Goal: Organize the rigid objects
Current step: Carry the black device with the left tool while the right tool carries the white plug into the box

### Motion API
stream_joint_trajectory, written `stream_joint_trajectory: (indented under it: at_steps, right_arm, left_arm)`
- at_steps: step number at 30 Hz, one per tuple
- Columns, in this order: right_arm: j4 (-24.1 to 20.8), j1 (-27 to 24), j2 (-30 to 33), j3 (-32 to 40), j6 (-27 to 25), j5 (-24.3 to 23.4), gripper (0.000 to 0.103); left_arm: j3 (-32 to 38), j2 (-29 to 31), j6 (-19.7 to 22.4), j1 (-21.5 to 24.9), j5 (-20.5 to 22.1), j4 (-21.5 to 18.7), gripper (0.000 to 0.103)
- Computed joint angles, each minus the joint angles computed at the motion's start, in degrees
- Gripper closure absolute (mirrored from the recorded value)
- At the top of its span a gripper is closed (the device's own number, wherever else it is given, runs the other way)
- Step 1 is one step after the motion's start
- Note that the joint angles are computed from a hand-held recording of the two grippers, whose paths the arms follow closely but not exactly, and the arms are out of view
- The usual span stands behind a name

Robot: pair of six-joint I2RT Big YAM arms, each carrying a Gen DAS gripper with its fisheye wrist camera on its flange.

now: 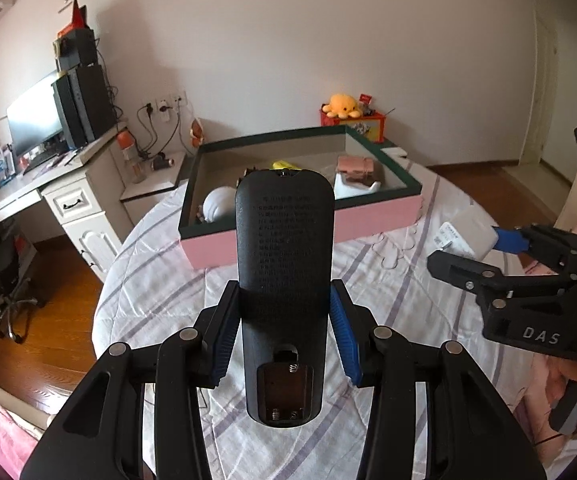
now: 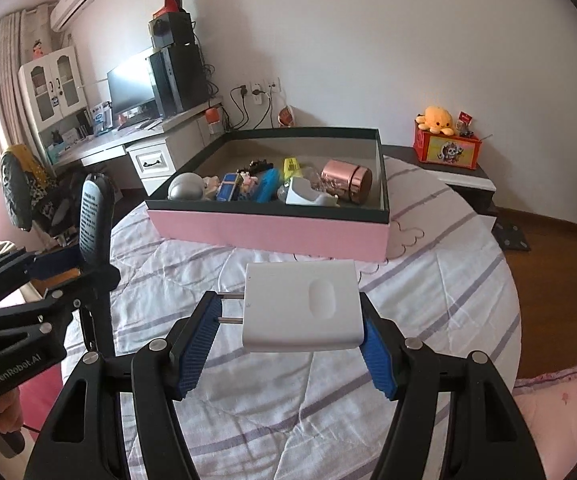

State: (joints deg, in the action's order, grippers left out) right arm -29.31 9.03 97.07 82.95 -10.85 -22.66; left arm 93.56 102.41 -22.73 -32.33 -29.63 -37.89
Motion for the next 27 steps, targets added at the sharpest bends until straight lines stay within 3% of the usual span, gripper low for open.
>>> stream_joint_trajectory:
  at_steps: [7, 15, 20, 27]
  right_arm:
    - [0.0, 0.5, 0.1, 2.0, -0.1, -0.2, 0.035]
    - [-1.4, 1.7, 2.3, 8.6, -1.3, 1.0, 0.035]
    - [-4.4, 2.6, 6.5, 16.4, -2.3, 2.5, 0.035]
    - [-12.4, 3.8, 16.6, 32.3, -4.8, 5.5, 0.035]
  left_arm:
    - [2.8, 0.3, 2.2, 0.3, -1.7, -0.3, 0.059]
    - [10.7, 3.8, 6.8, 1.8, -1.5, -1.6, 0.059]
    - [18.7, 8.1, 9.0, 4.4, 1.7, -3.9, 0.059]
    - [35.8, 18.1, 11.3, 8.7, 6.3, -11.5, 0.059]
